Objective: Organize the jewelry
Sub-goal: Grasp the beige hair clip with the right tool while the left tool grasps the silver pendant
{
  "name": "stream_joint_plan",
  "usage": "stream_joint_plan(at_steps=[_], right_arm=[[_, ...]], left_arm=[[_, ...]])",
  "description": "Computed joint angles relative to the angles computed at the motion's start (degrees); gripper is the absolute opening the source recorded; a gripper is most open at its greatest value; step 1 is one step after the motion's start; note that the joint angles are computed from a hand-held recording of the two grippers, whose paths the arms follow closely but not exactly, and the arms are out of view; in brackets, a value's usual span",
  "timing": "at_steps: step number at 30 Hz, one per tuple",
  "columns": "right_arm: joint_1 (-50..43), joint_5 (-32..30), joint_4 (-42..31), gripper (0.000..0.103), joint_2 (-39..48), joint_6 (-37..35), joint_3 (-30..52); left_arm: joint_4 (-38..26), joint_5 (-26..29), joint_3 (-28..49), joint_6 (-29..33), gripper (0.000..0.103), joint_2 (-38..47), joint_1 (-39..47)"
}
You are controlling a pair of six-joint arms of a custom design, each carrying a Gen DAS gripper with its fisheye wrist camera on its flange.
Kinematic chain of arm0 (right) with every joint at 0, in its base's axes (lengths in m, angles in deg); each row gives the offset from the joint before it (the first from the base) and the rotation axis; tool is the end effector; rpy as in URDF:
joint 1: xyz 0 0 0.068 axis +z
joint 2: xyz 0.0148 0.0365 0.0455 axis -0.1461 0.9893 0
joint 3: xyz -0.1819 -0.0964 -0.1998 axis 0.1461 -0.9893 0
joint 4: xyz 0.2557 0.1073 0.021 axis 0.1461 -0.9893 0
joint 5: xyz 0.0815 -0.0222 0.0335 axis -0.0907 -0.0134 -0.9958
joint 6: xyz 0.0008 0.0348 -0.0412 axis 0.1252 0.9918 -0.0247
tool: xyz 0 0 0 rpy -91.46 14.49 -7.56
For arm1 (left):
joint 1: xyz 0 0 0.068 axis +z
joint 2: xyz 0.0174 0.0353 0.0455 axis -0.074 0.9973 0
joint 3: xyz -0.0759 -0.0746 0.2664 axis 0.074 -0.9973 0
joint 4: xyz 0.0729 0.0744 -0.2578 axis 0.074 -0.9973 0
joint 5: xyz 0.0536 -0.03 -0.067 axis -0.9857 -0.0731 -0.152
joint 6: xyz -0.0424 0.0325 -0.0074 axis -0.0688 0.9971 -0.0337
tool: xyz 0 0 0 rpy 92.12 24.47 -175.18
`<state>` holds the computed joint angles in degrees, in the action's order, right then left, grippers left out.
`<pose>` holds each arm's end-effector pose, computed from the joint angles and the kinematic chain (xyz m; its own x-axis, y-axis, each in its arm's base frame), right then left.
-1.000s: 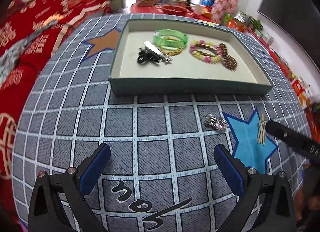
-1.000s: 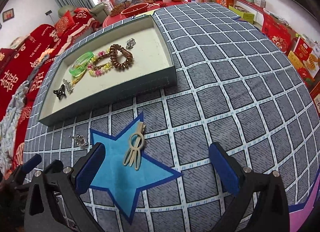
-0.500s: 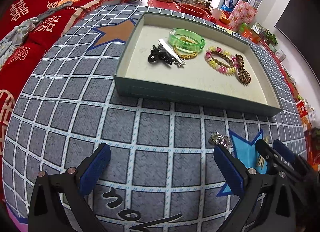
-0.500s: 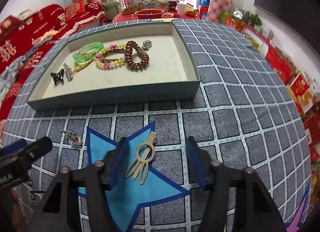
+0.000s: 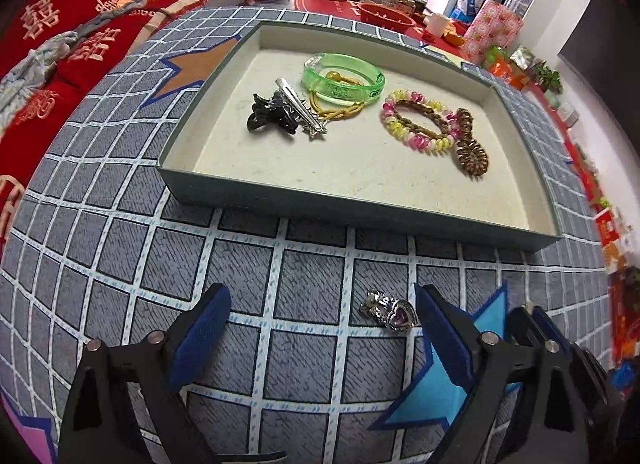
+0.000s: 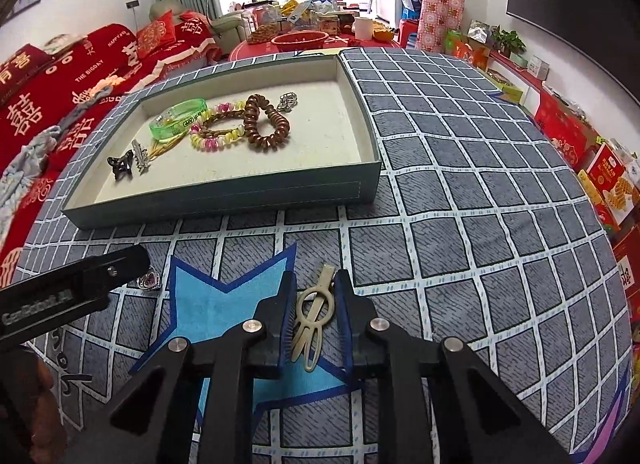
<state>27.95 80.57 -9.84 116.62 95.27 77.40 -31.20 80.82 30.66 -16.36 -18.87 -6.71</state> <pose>0.1742 0.1235 0.1340 -0.7694 -0.2530 -0.5866 -0.3547 0.9329 0.0627 0.1536 -0.0021 0.1341 -0.7459 -0.4955 -0.4451 -0.4850 0.8621 -0.1469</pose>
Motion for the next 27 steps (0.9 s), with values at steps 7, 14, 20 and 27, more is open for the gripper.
stream_joint_plan(at_steps=[7, 14, 20, 27], right_arm=[[-1.0, -1.2, 0.9, 0.021, -1.0, -0.2, -1.0], [-1.0, -1.2, 0.9, 0.021, -1.2, -0.2, -1.1], [-1.1, -1.3, 0.8, 0.021, -1.2, -0.1, -1.1], [-1.1, -1.2, 0.9, 0.021, -1.4, -0.3, -1.3]], left_arm=[[-0.4, -5.1, 0.1, -1.2, 0.077, 0.3, -4.6], [-0.9, -3.2, -1.4, 4.0, 0.042, -4.8, -6.6], [-3.2, 2.4, -3.5, 9.8, 0.019, -12.2, -4.1], [-7.1, 9.9, -4.5, 16.7, 0.019, -18.3, 3.9]])
